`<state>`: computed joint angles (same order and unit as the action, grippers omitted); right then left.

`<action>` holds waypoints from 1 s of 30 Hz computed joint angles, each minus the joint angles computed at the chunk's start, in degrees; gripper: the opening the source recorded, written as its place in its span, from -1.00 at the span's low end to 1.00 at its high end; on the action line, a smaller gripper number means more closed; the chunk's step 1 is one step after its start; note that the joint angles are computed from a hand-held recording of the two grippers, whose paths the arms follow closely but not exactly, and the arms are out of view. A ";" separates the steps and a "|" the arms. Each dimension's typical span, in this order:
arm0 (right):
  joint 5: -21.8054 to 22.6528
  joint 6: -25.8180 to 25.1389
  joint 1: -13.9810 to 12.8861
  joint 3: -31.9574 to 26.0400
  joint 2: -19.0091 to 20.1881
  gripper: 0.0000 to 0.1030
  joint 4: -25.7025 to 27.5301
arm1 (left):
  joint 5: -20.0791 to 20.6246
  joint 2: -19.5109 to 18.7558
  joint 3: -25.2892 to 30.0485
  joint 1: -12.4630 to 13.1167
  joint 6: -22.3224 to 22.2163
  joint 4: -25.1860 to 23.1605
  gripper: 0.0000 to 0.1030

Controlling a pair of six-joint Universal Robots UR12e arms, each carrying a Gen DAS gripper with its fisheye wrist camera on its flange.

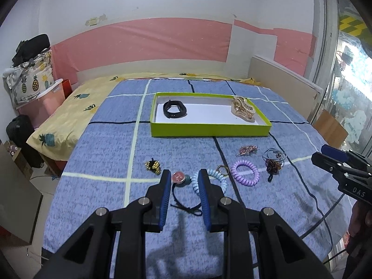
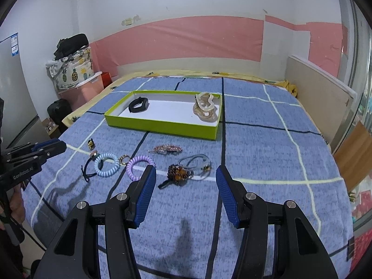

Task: Organize jewelry
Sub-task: 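Withdraw both grippers from the box toward the remaining jewelry, then grasp the gold butterfly brooch with the left gripper while the right gripper grasps the grey cord bracelet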

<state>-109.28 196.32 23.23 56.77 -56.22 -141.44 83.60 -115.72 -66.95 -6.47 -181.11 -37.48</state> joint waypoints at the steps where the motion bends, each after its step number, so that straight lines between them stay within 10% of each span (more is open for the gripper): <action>1: 0.18 0.12 -0.06 0.27 -0.12 0.06 -0.05 | -0.02 0.09 -0.18 0.06 -0.09 0.01 -0.51; 30: 9.09 9.50 -3.90 -4.99 4.06 -0.07 6.02 | 1.88 -5.50 5.80 1.21 -1.62 -5.71 -0.51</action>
